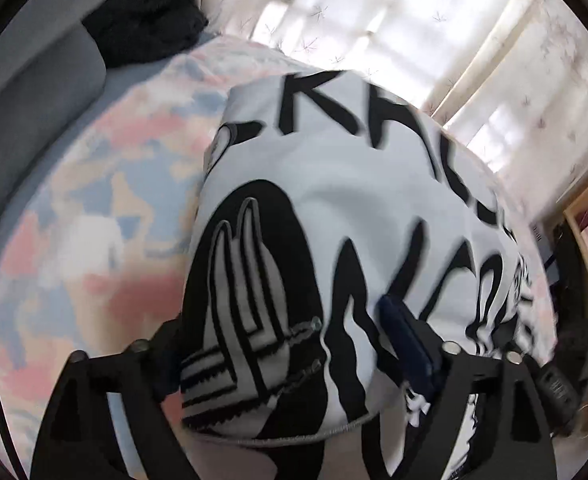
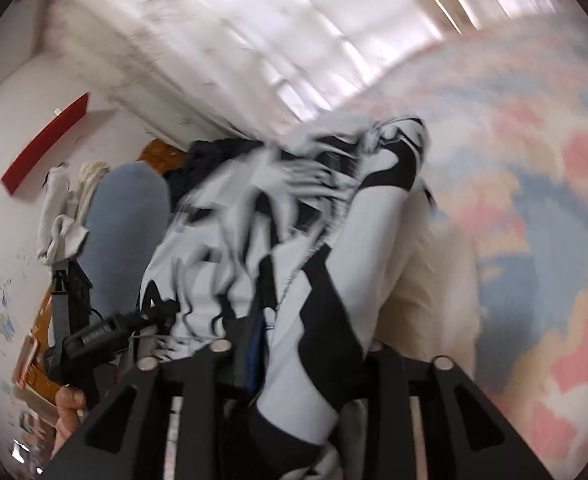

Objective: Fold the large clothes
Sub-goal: 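Carry the folded hoodie and place it on the cream puffer jacket with both grippers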

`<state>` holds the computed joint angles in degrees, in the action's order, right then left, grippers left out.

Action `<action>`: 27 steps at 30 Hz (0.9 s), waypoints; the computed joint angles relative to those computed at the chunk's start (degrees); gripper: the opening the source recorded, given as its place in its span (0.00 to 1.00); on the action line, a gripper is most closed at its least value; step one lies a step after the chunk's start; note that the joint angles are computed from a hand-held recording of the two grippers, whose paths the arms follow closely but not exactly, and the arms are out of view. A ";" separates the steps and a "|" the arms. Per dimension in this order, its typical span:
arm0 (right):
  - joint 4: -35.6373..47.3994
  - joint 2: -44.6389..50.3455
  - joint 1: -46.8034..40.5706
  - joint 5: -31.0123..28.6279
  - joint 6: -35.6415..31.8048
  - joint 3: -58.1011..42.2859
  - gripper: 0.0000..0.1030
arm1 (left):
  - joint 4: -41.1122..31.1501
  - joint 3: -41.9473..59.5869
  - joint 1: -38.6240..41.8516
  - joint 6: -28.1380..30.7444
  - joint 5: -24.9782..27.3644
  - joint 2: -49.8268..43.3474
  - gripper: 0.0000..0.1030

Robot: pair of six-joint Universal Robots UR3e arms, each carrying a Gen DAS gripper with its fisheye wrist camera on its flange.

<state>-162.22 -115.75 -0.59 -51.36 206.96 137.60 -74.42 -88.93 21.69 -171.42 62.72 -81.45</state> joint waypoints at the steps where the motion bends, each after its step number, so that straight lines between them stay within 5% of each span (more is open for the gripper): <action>1: -1.81 -0.22 -1.03 0.95 -0.29 1.91 0.34 | 1.20 -1.08 -0.45 0.33 -0.03 0.26 0.85; 8: -1.58 -4.32 -3.28 1.66 -0.52 6.97 0.36 | 10.55 -5.10 -7.32 -2.02 9.96 0.69 1.00; 10: -0.80 -3.94 -2.67 0.91 -0.58 6.65 0.39 | 14.03 -9.05 -6.24 -1.37 9.34 2.25 1.00; 15: 8.96 -6.31 -0.96 -2.79 -3.46 2.66 0.64 | 14.73 -13.36 -4.18 -1.05 9.37 7.24 0.99; 19: 22.73 -11.60 1.31 -8.50 -6.61 -3.42 0.73 | 13.95 -12.08 -8.74 -2.12 16.83 10.14 0.99; 27: 66.57 -32.58 -8.53 -4.79 -22.00 -17.52 0.73 | 2.83 -5.58 -21.46 -6.67 26.85 17.11 0.99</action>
